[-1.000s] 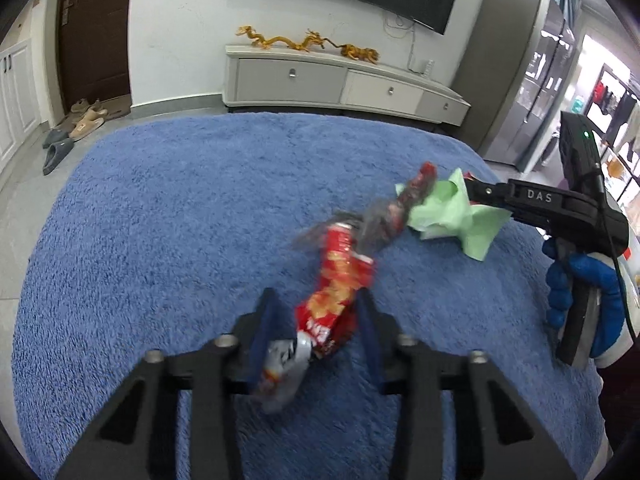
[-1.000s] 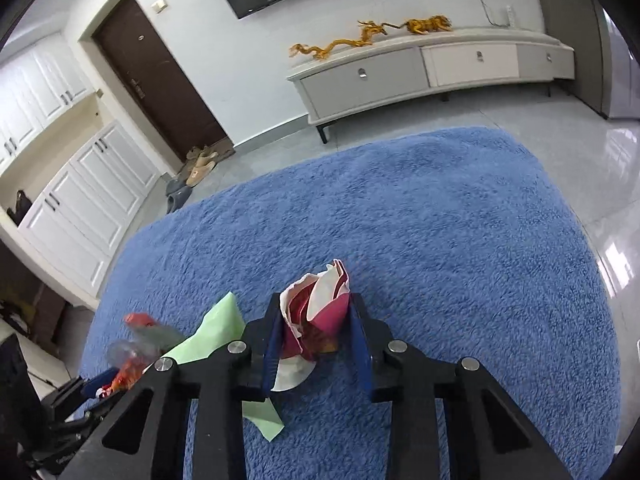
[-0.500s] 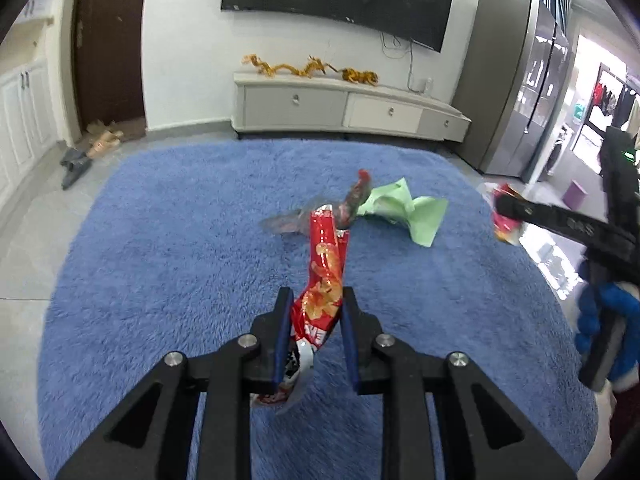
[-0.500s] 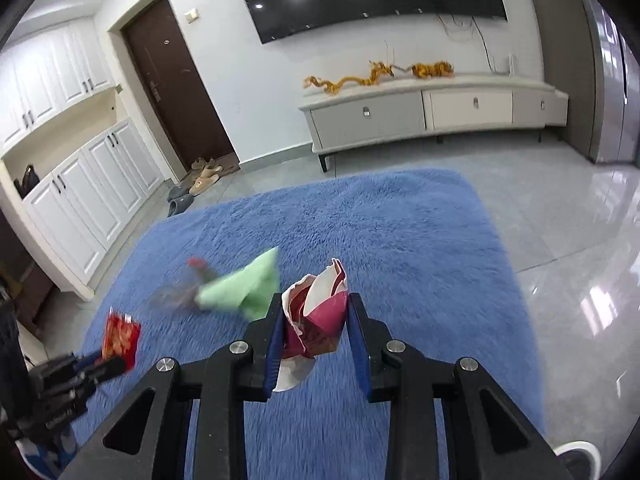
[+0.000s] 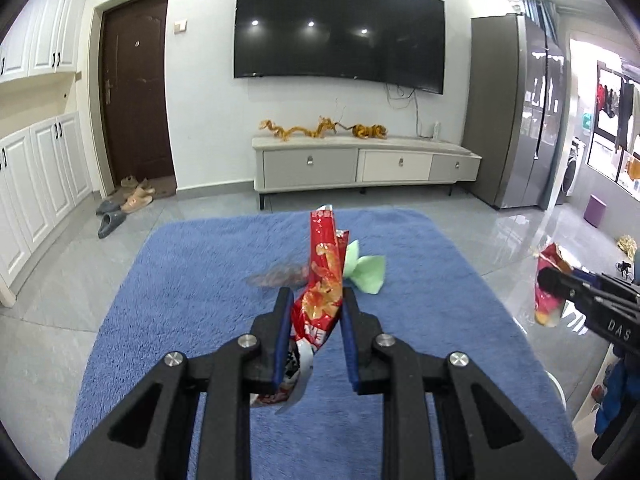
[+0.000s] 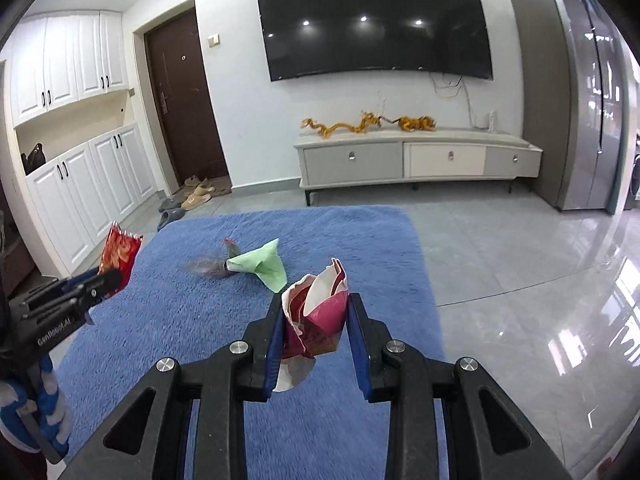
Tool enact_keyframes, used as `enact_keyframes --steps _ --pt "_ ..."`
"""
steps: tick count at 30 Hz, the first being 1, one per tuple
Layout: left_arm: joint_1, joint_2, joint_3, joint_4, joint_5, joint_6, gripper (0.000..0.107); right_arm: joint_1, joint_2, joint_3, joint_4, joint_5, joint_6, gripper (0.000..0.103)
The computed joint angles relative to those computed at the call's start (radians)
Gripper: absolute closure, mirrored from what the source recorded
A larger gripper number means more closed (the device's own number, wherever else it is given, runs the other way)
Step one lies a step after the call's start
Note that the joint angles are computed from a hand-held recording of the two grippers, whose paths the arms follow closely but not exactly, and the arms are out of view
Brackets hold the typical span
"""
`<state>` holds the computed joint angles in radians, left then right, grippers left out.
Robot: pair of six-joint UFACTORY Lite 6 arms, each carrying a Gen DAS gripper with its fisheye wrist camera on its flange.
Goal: Collect trash
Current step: 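Carry both items to the bin and open both tools to drop them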
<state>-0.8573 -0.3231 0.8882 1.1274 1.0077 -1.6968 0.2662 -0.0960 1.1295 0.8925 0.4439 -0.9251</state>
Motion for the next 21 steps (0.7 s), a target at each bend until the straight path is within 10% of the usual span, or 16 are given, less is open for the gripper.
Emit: enact_keyframes --steps 21 --pt "-0.234 0.332 0.391 0.031 0.18 0.037 0.085 -0.28 -0.303 -0.215 0.151 0.149 -0.197 0.075"
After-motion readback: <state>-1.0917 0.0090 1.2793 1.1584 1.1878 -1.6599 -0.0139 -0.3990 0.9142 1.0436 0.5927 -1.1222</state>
